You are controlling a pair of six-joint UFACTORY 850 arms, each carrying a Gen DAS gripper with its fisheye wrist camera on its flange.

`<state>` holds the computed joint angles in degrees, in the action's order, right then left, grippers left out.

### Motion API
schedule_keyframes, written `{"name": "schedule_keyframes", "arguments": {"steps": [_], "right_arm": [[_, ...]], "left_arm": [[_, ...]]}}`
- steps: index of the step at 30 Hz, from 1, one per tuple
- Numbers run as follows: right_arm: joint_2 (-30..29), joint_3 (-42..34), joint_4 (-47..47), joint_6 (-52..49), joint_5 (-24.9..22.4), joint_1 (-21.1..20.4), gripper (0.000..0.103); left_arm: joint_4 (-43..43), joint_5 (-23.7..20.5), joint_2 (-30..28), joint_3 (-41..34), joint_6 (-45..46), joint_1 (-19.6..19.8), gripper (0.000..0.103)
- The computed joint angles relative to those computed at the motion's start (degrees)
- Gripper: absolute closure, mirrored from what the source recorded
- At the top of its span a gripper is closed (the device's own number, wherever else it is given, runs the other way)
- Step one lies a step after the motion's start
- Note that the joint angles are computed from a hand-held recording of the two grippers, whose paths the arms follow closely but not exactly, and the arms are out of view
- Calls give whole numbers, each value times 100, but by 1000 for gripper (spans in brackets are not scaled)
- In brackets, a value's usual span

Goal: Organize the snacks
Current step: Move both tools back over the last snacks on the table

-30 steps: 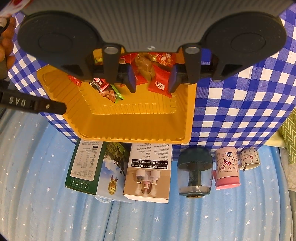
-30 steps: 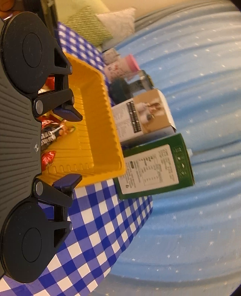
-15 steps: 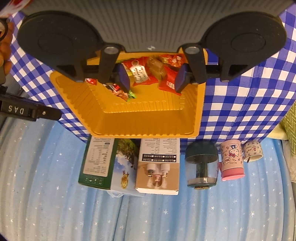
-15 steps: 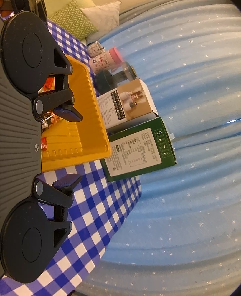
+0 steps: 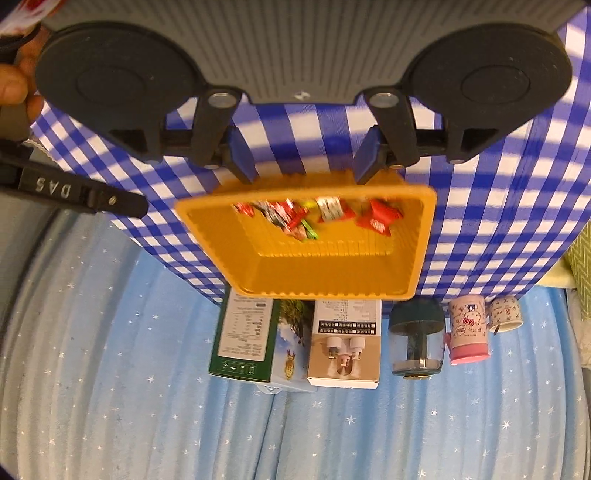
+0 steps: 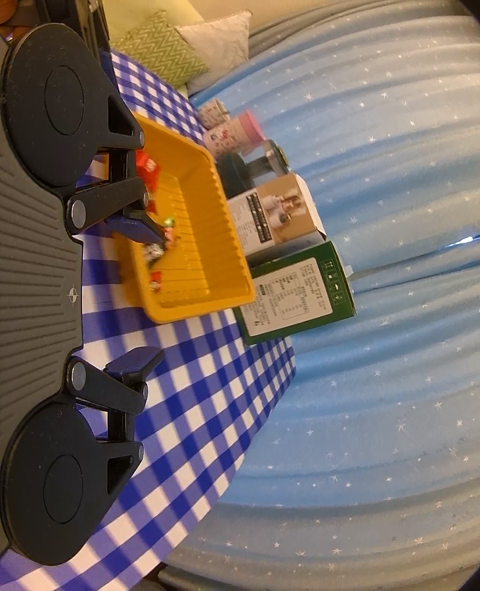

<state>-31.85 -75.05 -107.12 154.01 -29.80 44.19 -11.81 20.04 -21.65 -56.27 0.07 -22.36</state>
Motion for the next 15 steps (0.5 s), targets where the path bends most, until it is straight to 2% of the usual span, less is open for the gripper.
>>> {"name": "schedule_keyframes", "arguments": {"steps": [5,9,15], "right_arm": [[421,588,122,202,-14,290,41],[740,995,245,270,-108,542,41],[1096,1460,472,245,-112,850,41]], "left_arm": [[-504,35,504,663,155,-214,46],[-1199,56,854,1117,673,-445,46],[-1885,-117,1206,1579,1073,-746,46]]}}
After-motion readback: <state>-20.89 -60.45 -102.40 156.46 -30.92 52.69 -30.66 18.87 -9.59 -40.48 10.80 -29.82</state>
